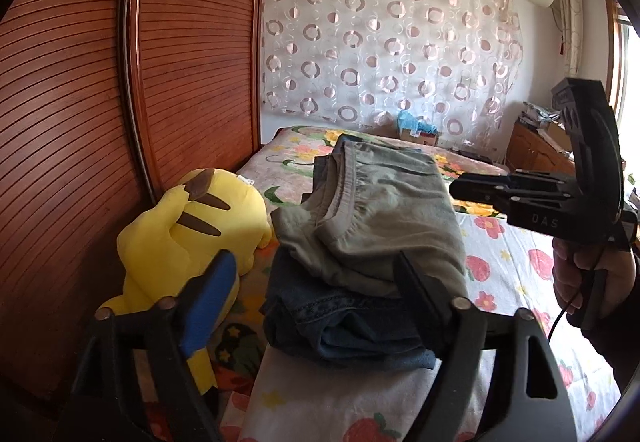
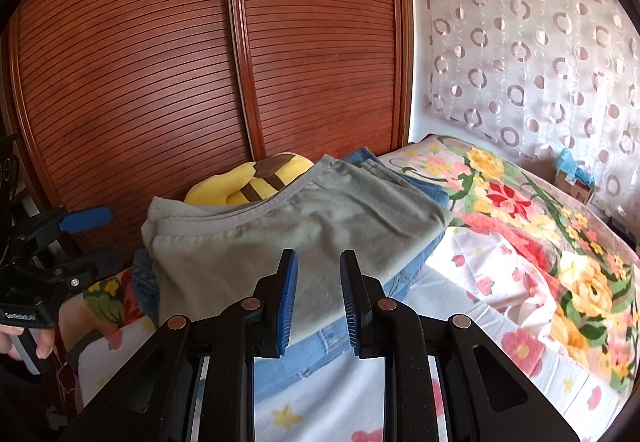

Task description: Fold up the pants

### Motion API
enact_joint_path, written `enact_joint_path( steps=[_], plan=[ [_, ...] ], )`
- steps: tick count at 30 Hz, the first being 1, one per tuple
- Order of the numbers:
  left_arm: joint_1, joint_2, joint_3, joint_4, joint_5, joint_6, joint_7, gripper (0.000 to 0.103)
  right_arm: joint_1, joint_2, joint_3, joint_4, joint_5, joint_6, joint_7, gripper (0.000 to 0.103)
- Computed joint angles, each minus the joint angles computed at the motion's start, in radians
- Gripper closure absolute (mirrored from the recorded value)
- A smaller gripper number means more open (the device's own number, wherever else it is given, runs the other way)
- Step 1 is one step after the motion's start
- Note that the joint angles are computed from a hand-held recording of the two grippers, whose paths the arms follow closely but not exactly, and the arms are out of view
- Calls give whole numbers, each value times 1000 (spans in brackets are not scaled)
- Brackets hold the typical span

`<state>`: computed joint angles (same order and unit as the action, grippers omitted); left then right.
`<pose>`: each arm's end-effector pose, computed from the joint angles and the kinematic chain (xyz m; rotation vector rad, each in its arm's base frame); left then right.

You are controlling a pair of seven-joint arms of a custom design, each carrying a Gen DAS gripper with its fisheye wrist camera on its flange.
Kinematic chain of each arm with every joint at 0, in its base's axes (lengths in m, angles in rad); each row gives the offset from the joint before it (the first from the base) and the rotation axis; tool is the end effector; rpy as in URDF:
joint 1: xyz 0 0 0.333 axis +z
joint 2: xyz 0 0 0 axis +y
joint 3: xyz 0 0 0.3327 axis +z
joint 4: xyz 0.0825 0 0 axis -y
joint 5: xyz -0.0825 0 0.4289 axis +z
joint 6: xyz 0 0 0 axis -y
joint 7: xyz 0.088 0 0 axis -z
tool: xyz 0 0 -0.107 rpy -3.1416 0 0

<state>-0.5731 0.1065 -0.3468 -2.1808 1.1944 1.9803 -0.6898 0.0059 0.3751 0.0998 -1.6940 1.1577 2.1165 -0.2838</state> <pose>0.3947 -0.4192 0.3386 -1.9843 0.9915 -0.6314 0.7134 0.1103 0.4039 -2.1042 0.2683 -0.1478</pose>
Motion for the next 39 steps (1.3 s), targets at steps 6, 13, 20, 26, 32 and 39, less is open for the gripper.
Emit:
enact_joint_path(
  steps=[6,13,20,26,32,39],
  plan=[
    [-20,16,-9,24,-22,-76,24,12,-7,-52,-12,-64,19,3,-29,80],
    [-30,6,-12,16,5,-62,6,0,-11,-95,-31,-119,57,2,-51,75],
    [-37,9,-15,25,23,-27,12,0,-18,-145,-55,-188,94,-4,-77,49],
    [-64,44,-19,66,35,-47,29,0,-22,-195,-81,-262,128,16,-103,29],
    [-82,71,-13,97,53,-21,42,0,-30,-236,-109,-322,146,25,-99,28],
    [-113,126,0,165,75,-3,80,0,-48,-289,-144,-395,176,35,-112,27]
  ],
)
